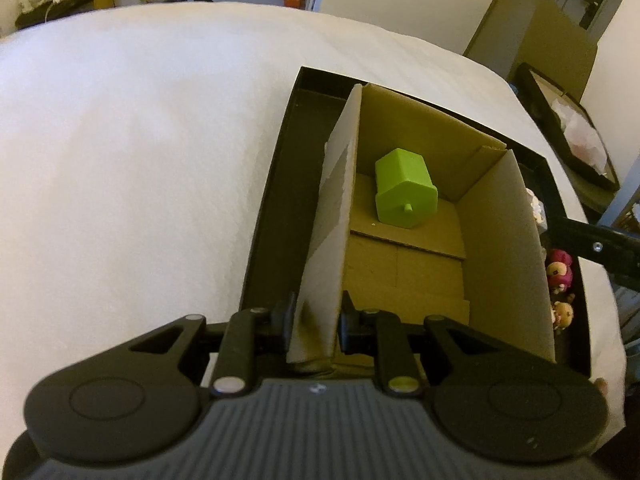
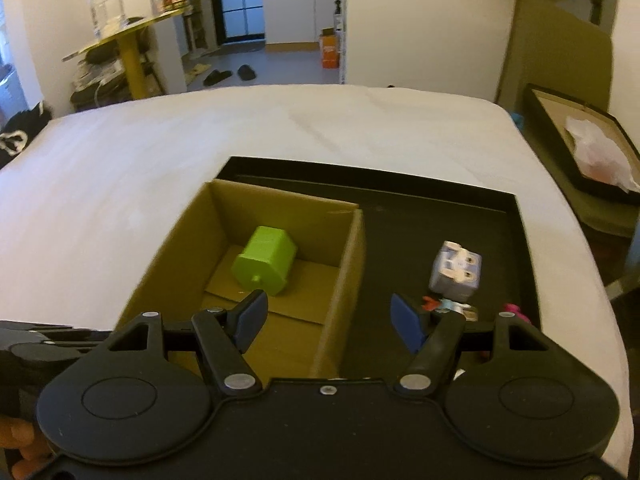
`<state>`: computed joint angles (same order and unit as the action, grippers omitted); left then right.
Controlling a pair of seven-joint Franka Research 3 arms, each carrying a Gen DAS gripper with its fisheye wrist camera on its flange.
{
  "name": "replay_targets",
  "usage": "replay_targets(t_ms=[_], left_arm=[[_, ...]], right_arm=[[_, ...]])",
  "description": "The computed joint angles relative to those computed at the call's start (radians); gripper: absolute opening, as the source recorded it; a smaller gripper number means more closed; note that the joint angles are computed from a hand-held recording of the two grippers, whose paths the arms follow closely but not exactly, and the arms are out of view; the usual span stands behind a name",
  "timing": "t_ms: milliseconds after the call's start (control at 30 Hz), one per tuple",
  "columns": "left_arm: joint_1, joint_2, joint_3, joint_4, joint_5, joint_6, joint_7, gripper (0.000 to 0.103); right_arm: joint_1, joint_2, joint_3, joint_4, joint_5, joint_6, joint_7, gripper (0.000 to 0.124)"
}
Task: Organize rigid objects
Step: 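Open the right gripper to drop the green block into the box, then lower the right gripper onto the white charger and close on it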
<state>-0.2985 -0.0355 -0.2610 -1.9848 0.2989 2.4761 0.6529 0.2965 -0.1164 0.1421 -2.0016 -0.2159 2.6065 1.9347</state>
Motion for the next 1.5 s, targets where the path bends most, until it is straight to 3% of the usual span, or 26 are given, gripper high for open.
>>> replay_targets(t_ms=[133, 367, 667, 1100, 1300, 1500], left_arm=[[-0.007, 0.013, -0.008, 0.029, 0.057, -0.05, -0.029, 0.019], [-0.013, -0.003, -0.014, 0.023, 0.135, -0.055, -0.096, 0.02], [-0.033, 0.024, -0.023, 0.081, 0.203, -0.134, -0.113, 0.036], [-0.076, 0.088, -0.024, 0.185, 0.267, -0.268, -0.115, 0.041], [-0.093, 0.107, -0.022, 0.217, 0.295, -0.305, -0.13, 0.056], [-0.112, 0.144, -0.019, 0.271, 0.311, -0.364, -0.12, 0.057]], right_arm=[[-0.018, -0.03, -0.011, -0.048, 0.011, 0.027, 0.016, 0.068], [-0.059, -0.082, -0.024, -0.159, 0.064, 0.089, -0.004, 0.068], [-0.116, -0.106, -0.026, -0.241, 0.105, 0.153, -0.017, 0.068], [-0.094, -0.063, -0.067, -0.269, 0.301, 0.14, -0.122, 0.077], [-0.098, -0.049, -0.062, -0.279, 0.307, 0.142, -0.095, 0.077], [-0.086, -0.053, -0.081, -0.284, 0.393, 0.137, -0.133, 0.075]])
